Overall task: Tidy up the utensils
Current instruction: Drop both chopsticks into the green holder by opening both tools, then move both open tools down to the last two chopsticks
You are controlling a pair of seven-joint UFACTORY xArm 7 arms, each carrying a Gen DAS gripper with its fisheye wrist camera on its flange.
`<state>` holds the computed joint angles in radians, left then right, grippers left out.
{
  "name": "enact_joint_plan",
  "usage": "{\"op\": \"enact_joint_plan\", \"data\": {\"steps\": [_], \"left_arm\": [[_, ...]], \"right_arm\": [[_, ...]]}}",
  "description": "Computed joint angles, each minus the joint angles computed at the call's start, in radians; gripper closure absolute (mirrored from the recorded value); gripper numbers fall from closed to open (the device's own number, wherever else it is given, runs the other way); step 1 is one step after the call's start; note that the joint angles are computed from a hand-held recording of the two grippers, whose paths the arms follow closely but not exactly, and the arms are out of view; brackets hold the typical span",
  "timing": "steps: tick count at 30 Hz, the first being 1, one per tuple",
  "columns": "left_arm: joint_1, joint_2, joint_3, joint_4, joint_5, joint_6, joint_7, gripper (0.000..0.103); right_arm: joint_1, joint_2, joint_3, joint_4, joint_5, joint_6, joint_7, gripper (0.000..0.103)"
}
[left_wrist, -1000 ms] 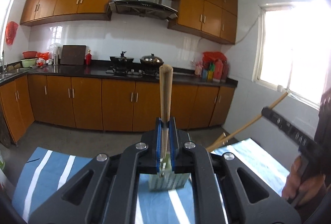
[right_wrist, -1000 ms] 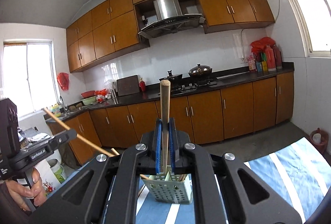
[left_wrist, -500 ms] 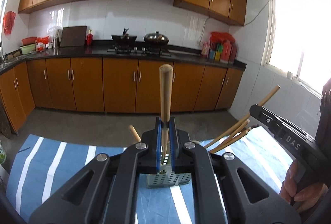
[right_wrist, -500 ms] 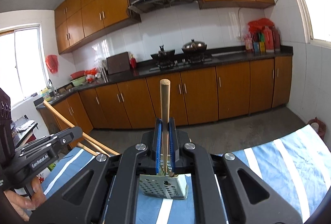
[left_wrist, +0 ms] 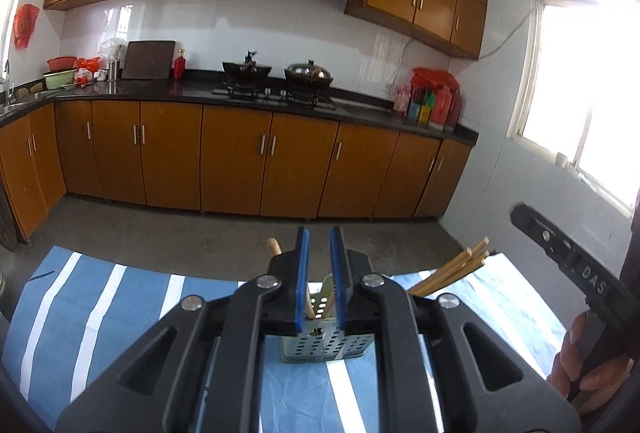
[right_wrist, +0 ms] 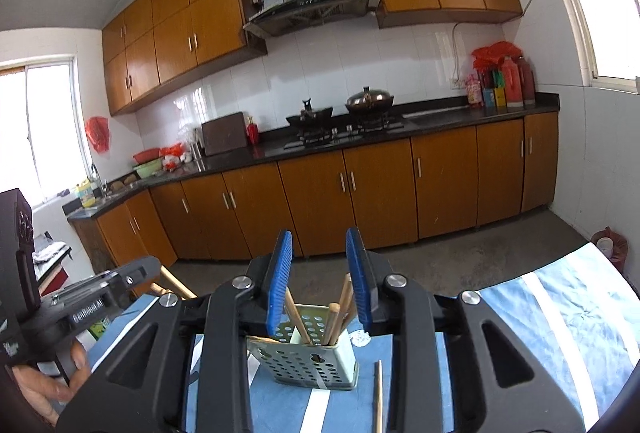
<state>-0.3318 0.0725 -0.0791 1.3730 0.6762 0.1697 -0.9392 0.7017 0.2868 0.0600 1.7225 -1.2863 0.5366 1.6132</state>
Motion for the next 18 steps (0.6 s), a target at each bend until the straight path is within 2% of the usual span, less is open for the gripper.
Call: {"op": "enact_joint_plan", "data": {"steps": [3, 5, 8, 10, 14, 18], "left_arm": [[0.024, -0.082, 0.002, -0.083, 0.016, -0.047, -0.029, 0.081], [0.065, -0.16, -0.013, -0.17, 0.06, -0.062, -0.071, 0.076], [0.112, -0.252, -0.024, -0.294, 0.044, -0.058, -0.063, 0.07], [0.143, -0.292, -0.035, -0.367, 0.03, -0.03, -0.048, 0.069], [0.148, -0.3, -0.011, -0.491, -0.091, 0.016, 0.069, 0.069], [0.122, -0.247, 0.007, -0.551, -0.255, 0.017, 0.208, 0.069]], "right_arm": [[-0.004, -0.086, 0.011, -0.116, -0.036, 0.027, 0.056, 0.073], [-0.024, -0.138, 0.037, -0.201, -0.02, 0.063, 0.057, 0.073], [-0.066, -0.178, 0.077, -0.301, 0.064, 0.103, 0.01, 0.073], [-0.103, -0.181, 0.098, -0.361, 0.147, 0.083, -0.029, 0.073], [-0.145, -0.134, 0.121, -0.45, 0.352, 0.009, -0.13, 0.073], [-0.122, -0.051, 0.116, -0.456, 0.483, -0.036, -0.222, 0.073]]}}
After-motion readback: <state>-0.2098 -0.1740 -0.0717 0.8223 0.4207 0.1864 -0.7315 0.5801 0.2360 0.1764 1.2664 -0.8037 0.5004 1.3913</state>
